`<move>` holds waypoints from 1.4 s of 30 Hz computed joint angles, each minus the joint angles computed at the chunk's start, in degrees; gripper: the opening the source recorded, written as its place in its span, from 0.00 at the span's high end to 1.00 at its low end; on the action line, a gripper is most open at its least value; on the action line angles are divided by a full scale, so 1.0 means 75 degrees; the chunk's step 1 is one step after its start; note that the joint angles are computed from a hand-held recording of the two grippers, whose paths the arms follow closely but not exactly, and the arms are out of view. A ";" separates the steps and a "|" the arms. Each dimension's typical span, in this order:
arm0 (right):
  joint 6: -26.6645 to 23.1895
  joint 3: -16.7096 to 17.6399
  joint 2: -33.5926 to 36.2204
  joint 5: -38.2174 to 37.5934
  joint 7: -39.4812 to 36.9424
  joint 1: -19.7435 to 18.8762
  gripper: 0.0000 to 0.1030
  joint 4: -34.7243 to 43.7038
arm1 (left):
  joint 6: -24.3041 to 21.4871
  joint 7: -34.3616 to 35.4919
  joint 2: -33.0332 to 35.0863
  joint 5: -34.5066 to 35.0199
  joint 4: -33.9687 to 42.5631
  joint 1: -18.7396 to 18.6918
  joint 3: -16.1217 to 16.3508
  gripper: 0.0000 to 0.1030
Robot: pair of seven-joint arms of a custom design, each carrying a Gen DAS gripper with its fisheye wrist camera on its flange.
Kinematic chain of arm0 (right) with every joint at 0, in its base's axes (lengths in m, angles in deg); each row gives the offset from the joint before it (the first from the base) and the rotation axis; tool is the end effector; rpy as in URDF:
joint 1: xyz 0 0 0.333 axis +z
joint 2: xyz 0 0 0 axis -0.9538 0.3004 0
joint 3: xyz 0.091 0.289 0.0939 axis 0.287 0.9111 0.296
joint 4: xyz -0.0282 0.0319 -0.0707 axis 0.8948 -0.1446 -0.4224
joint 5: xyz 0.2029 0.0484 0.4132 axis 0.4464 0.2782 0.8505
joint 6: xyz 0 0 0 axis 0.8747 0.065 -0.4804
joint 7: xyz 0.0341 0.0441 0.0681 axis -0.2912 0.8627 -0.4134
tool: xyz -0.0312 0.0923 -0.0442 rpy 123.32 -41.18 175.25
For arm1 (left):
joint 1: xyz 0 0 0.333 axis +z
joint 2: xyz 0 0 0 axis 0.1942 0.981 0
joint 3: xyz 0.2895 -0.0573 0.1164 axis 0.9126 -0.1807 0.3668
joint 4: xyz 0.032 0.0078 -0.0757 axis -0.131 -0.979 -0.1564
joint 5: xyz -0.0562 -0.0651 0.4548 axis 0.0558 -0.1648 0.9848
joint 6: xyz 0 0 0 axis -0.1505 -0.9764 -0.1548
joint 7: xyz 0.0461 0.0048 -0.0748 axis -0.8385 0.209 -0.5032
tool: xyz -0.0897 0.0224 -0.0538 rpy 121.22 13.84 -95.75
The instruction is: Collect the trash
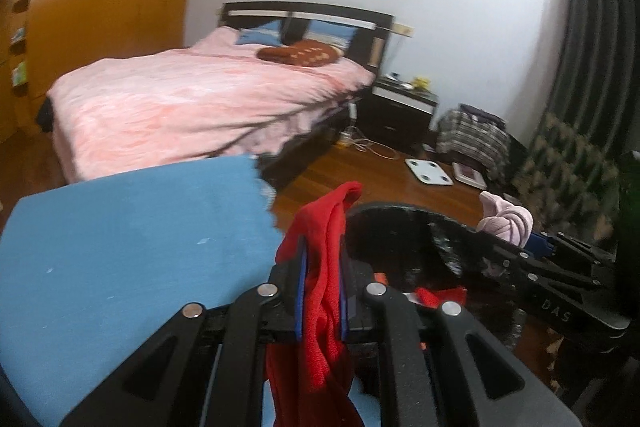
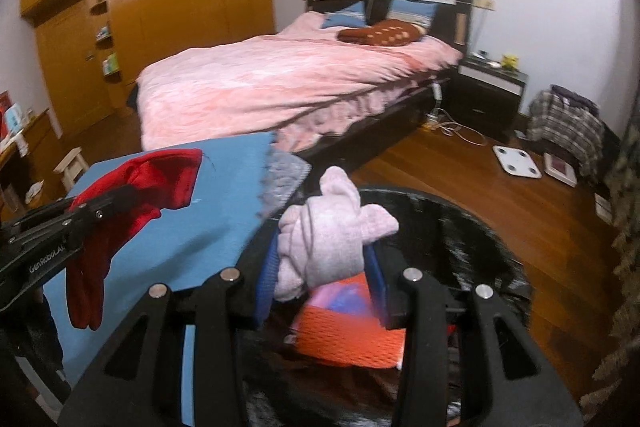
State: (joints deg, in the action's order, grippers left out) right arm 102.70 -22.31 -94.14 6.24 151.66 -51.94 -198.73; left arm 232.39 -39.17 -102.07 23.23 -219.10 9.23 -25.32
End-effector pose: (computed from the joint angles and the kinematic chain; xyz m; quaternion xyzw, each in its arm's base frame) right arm 0.4767 0.1877 0.4529 -0.7371 0.5138 -0.2292 0.3744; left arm 0.4317 -0.1701 0.4669 -0.6453 0.6046 -0.3823 0.2683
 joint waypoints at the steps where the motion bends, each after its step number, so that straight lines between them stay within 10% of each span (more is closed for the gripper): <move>1: -0.0001 -0.0056 -0.0012 0.0014 -0.0010 -0.0016 0.63 -0.0026 | 0.0090 0.0022 0.0212 0.0004 0.0144 -0.0041 -0.0025 0.88; 9: 0.0082 -0.0209 0.0219 -0.0069 0.0032 -0.0511 0.63 -0.0077 | 0.0385 0.0342 0.1953 0.0082 0.1430 -0.0361 -0.0116 0.88; 15: 0.0134 -0.0407 0.0537 0.0068 0.0010 -0.0639 0.57 0.0024 | 0.0306 0.1065 0.3061 -0.0499 0.2256 -0.1349 0.0651 0.86; 21: 0.0292 0.0165 0.0744 -0.0345 0.0513 -0.1389 0.25 0.0066 | 0.0340 0.1848 0.3362 -0.1489 0.2391 -0.1814 0.1043 0.42; 27: 0.0361 0.0967 0.0593 -0.0969 0.1279 -0.2315 0.08 -0.0083 | 0.0062 0.0302 0.2897 -0.0011 0.2160 -0.0255 -0.0139 0.18; 36: -0.0346 -0.0225 -0.0098 -0.0538 0.0826 -0.0965 0.05 -0.0263 | -0.0713 -0.0736 0.1506 0.1234 0.1424 0.0206 -0.0302 0.06; 42: -0.0579 0.0068 -0.0866 -0.0439 0.0854 -0.0943 0.05 -0.0512 | -0.1214 -0.0547 0.0673 0.0837 0.0888 -0.0318 0.0042 0.06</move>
